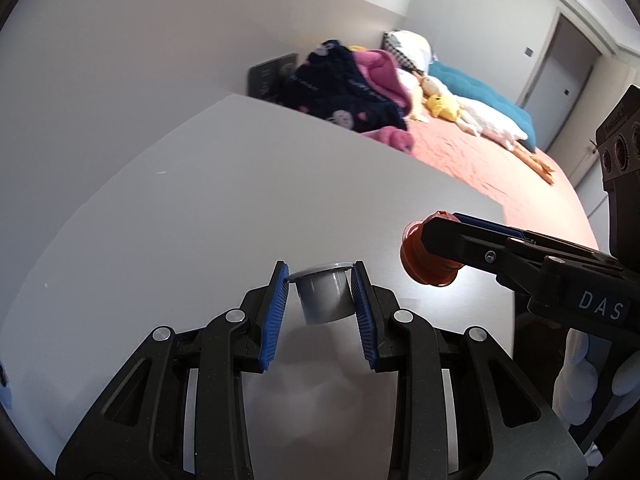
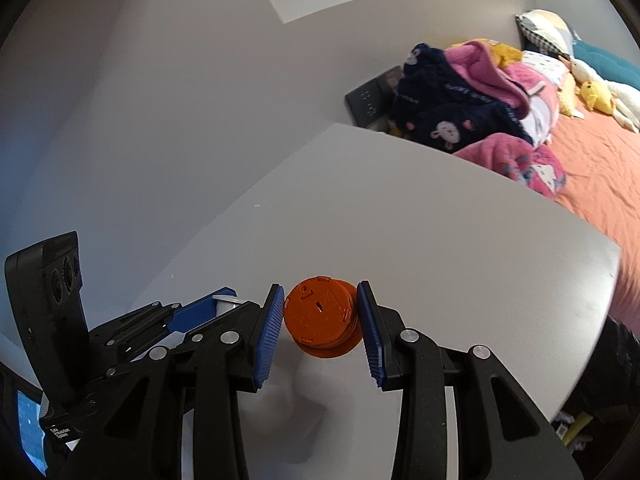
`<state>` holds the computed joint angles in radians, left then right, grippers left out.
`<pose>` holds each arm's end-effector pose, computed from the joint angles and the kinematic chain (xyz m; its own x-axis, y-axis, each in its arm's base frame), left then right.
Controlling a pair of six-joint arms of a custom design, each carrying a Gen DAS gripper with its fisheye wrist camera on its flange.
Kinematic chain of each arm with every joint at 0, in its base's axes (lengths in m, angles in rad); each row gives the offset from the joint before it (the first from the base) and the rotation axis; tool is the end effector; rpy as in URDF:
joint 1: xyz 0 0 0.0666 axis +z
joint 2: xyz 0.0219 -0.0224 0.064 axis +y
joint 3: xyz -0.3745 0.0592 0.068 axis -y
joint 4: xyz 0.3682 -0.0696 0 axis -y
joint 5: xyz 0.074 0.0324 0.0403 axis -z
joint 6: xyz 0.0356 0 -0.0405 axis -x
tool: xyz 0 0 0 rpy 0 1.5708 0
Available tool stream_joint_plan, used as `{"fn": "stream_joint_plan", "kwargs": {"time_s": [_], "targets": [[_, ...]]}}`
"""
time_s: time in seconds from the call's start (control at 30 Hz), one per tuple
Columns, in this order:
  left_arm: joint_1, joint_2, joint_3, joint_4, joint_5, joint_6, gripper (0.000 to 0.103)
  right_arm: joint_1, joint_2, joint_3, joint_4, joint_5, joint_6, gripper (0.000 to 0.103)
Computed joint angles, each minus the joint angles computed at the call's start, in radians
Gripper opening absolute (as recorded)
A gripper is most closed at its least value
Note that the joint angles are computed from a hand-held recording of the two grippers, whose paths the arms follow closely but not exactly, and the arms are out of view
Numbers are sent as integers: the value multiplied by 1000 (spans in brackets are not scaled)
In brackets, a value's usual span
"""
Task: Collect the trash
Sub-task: 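Carry the grey cup and orange cap with both tools over the trash bag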
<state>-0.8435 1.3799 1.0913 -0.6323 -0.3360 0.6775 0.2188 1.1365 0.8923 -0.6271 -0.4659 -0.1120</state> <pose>0.2980 -0.3178 0.3206 -0.7713 -0.0235 -0.6360 0.1143 0.9779 -0.1748 0.3395 0.0915 0.3288 -0.7955 -0.0746 -0.6014 -0.3898 0.8228 0.4135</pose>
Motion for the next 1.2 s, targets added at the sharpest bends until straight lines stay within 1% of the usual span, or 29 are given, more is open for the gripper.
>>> {"fn": "stream_joint_plan", "kwargs": {"time_s": [0.37,0.57,0.83,1.2], "targets": [[-82,72,99,-15,-7,-18,32,-147,-120,-49,-72,-58,56,39],[-126,115,158,-20,-12,-35,32,-258,-178,-67,-127,-105,112,39],[-177,169,234,-34,-15,-47,32,-390,-221,-75,-188,-159,181,39],[-237,229,327,-50,-5,-71,32,-590,-272,-78,-291,-241,301,39]]}}
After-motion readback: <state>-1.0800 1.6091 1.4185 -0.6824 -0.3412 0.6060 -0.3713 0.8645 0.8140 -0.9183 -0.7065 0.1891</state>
